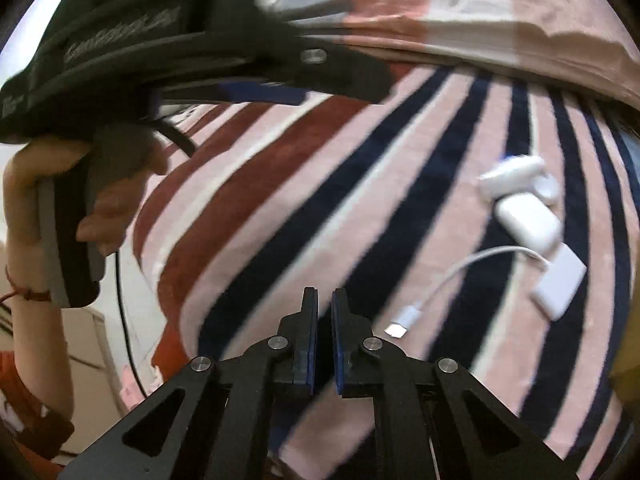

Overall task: Organize rigid objects
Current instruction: 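Move the right gripper back and grasp the white charger block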

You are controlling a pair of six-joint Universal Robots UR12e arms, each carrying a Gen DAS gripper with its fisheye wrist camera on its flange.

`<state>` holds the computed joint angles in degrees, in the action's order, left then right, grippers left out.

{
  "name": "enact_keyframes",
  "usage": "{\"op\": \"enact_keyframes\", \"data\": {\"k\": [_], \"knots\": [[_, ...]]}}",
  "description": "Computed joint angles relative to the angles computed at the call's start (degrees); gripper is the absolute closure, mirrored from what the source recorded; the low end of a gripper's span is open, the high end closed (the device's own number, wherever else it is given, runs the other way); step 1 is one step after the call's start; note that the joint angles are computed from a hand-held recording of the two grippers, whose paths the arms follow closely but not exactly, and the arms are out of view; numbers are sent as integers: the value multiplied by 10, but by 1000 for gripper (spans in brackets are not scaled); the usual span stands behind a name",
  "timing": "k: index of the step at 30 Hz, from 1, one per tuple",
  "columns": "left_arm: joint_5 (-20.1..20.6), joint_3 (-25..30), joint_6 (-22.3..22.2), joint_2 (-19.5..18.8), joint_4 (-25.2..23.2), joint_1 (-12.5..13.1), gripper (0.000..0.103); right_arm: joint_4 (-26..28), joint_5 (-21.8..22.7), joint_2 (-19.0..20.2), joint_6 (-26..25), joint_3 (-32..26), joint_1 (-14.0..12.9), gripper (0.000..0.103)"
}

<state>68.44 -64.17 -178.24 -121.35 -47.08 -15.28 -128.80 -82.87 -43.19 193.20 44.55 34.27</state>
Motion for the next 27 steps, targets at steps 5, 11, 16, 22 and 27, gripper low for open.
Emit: {"op": "enact_keyframes", "data": {"k": [5,11,16,22,27], "knots": [[2,-7,-3,5,5,3,20,-9,-77,-8,41,11,0,80],[1,-5,0,4,3,4,20,-15,-241,-23,73,38,-3,46],[3,-3,-2,3,0,2,20,39,-266,-6,54,12,-8,43],[3,-3,-2,2,-3,0,20,50,-297,0,94,5,-1,43],[2,-4,-2,3,-2,1,20,11,-307,-12,126,36,3,43]]}}
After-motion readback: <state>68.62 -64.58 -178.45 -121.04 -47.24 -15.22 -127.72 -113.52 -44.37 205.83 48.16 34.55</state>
